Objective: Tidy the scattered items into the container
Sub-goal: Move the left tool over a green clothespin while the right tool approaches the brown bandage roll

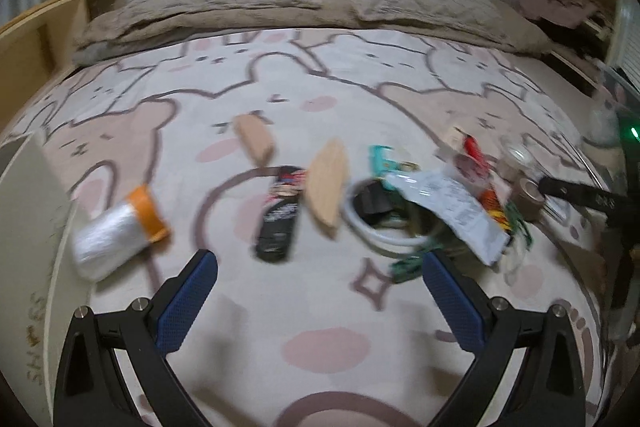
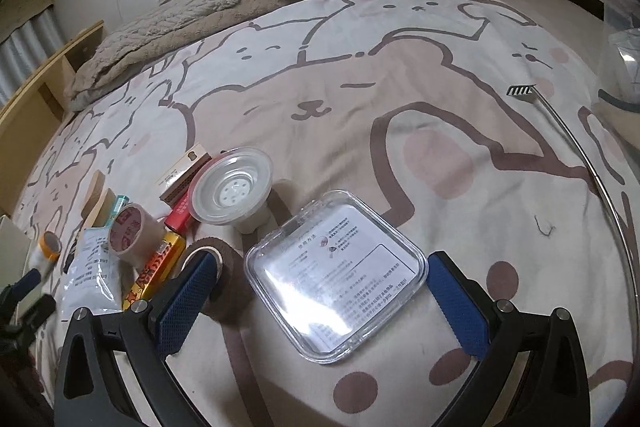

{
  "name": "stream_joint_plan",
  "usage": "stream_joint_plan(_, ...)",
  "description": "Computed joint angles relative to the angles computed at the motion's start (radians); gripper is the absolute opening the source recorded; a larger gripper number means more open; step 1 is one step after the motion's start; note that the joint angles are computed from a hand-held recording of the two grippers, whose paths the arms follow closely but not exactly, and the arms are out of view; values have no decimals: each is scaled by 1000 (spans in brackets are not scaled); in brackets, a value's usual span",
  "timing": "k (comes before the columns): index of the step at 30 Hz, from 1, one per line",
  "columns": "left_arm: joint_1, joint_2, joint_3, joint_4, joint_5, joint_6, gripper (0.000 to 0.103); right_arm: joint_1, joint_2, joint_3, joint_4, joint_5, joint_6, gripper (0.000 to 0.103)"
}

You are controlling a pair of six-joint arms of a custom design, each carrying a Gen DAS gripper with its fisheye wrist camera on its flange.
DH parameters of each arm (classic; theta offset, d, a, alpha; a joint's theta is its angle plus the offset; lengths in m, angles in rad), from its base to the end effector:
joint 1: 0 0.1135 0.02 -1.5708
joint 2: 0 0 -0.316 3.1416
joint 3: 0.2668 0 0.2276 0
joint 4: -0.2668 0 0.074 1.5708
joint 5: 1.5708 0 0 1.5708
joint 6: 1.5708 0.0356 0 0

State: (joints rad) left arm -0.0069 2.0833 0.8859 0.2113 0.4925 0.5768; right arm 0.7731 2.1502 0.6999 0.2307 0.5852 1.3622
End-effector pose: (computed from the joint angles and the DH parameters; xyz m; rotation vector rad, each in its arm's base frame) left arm 0.3689 -0.0194 0.1185 0.8732 2.2691 -0.3797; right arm 0.2389 0.2057 0.0698 0.8422 2.3220 0.0251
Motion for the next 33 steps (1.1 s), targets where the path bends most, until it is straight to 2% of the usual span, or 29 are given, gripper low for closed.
stream_joint_plan(5, -66, 4, -63, 69, -11, 76, 103, 6, 4, 33, -58, 6, -3, 103)
stream_joint_plan(9, -102, 31, -59, 79, -28, 100, 100, 13, 12, 73, -127, 12, -11, 103)
stream_joint_plan(10, -105, 38, -49, 68, -26, 105, 87, 15, 15, 83, -144, 16, -11, 103)
stream_joint_plan(12, -115, 54, -17, 24, -26, 113, 69, 20, 19, 98, -169, 21, -15, 103)
stream_joint_plan(14, -123, 67, -3, 0, -21, 123, 64, 22, 26, 120, -196, 15, -34, 103)
stream_joint_plan(15, -128, 68, -6, -2, -21, 133, 58, 20, 31, 131, -207, 5, -51, 103)
stream_joint_plan(17, -132, 57, -24, 3, -9, 162, 46, 20, 71, 214, -309, -35, -111, 103)
stream_joint_plan(18, -134, 50, -30, -1, -3, 177, 39, 37, 94, 269, -390, 1, -114, 103)
stream_joint_plan(20, -137, 45, -41, 4, -4, 183, 34, 55, 111, 344, -513, 41, -106, 103)
stream_joint_plan(22, -135, 44, -37, -14, 4, 184, 28, 67, 121, 370, -559, 58, -104, 103)
stream_joint_plan(26, -129, 34, -26, -76, 22, 182, 23, 76, 107, 341, -539, 57, -97, 103)
stream_joint_plan(33, -122, 21, -36, -121, 41, 194, 16, 113, 96, 317, -523, 6, -79, 103)
